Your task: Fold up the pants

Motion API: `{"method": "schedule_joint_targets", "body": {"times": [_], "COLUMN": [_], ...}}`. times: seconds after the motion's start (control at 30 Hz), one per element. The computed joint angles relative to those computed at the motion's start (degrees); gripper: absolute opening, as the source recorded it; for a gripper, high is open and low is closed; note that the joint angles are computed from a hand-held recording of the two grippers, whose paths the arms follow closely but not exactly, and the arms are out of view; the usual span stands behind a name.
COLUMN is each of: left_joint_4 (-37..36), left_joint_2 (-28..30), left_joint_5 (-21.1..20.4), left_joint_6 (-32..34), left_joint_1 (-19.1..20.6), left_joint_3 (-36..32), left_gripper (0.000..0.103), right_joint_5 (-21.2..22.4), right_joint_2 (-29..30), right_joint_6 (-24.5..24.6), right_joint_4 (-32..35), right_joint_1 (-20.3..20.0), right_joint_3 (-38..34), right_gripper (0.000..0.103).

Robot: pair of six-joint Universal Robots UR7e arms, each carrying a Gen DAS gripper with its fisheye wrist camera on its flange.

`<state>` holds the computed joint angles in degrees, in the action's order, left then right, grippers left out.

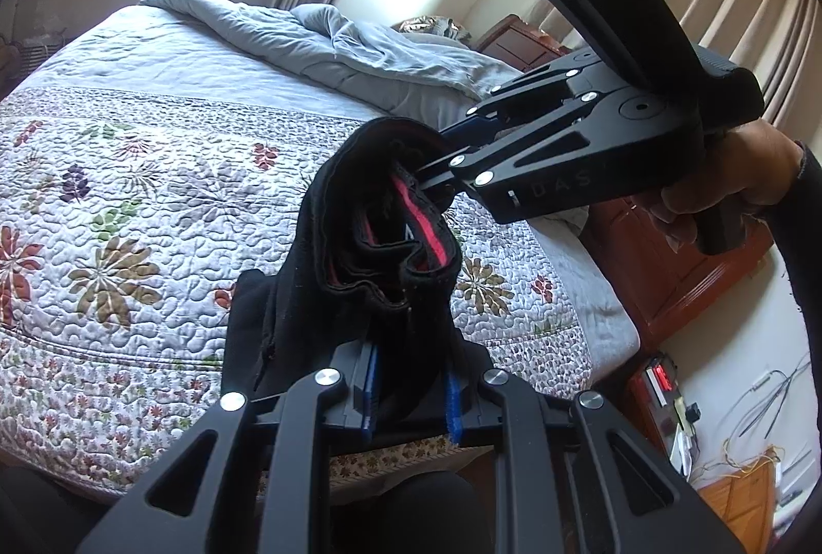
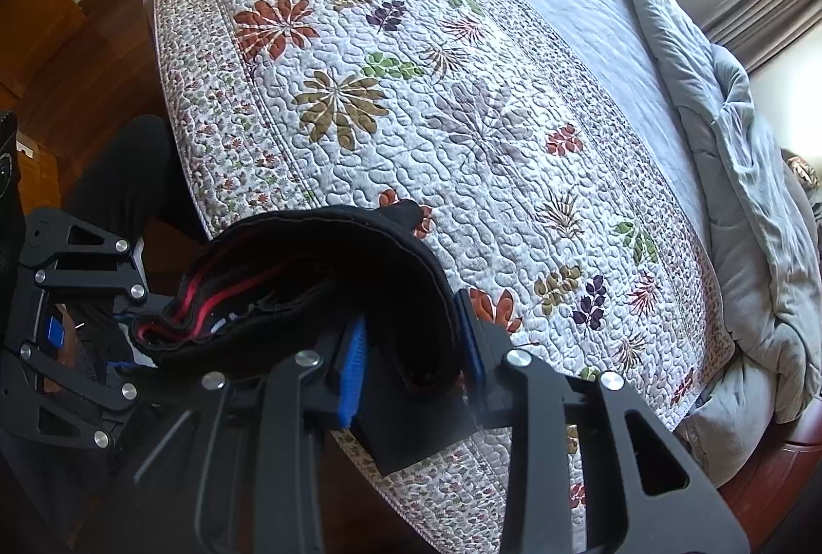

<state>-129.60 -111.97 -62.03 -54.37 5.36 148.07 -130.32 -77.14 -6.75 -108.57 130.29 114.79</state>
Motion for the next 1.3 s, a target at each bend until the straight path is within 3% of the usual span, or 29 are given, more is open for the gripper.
{"method": "schedule_joint_targets", "body": {"times": [0.87,1.3], "left_joint_4": [-20.5,-30.6], "left_joint_2": [19.1,30.0], "left_joint_5": [-5.1,-7.7], "left_joint_6": [5.8,8.5], "left_joint_1": [4.8,6.9], "left_joint_3": [0.9,0.7], "left_gripper": [0.02,0.02], "right_joint_5": [-3.0,-2.6], "right_joint_2": [-7.8,-12.1], "right_joint_6": [-9.7,-14.8], "right_joint_4": [-8.6,-14.1], "right_joint_1": [-7.6,-13.9], "right_joint_3": [9.6,14.8], "right_gripper": [0.028,0.028]}}
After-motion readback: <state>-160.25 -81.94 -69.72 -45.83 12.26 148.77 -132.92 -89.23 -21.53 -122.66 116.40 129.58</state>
